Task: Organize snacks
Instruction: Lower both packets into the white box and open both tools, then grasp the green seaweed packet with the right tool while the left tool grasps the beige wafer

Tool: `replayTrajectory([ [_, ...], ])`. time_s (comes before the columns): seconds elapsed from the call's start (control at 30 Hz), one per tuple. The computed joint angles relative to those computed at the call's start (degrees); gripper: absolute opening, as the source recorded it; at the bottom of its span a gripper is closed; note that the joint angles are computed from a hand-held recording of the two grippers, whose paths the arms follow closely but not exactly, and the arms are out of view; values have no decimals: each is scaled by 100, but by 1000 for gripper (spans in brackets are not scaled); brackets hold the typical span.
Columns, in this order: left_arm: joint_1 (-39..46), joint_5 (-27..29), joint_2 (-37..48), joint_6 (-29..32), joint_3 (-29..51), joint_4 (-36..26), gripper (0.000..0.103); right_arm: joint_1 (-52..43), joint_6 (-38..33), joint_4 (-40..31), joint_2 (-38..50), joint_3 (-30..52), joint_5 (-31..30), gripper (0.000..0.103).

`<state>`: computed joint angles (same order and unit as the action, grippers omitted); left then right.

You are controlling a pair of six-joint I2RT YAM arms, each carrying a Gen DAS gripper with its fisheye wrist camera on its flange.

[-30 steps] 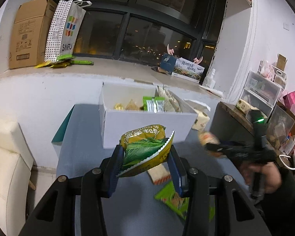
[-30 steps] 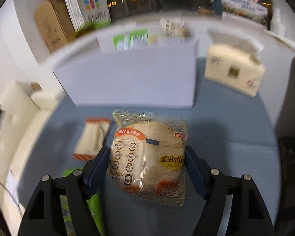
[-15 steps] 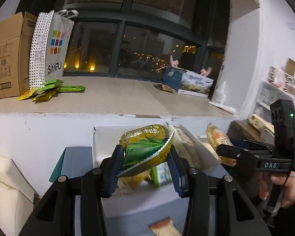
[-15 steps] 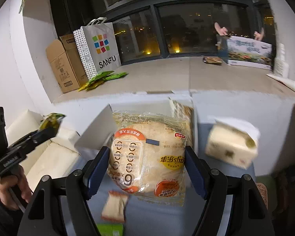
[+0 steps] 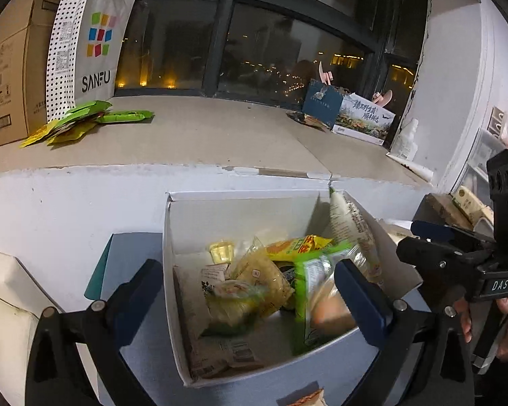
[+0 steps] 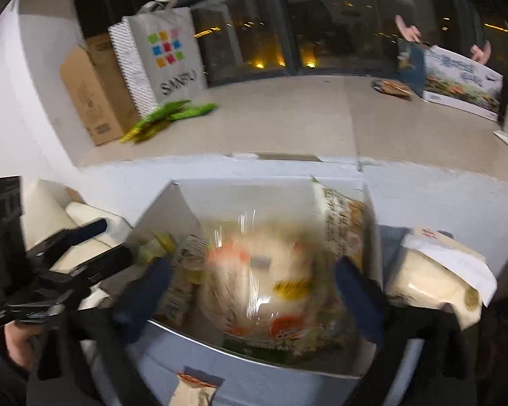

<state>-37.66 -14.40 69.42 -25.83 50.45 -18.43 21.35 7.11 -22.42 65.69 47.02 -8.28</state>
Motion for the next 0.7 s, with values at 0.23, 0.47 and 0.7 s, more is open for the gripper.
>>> replayTrajectory([
  [0.23, -767, -639, -712, -253, -333, -365, 103, -80, 119, -433, -924, -228, -157, 103],
  [0.47, -2547, -2147, -1768, -1195, -684, -1423, 103, 319, 186, -1226, -2295, -521, 223, 103],
  [0.7, -5186, -3873, -2055, -3657, -630, -3168, 103, 1024, 516, -2532, -4089, -1022, 265, 103],
])
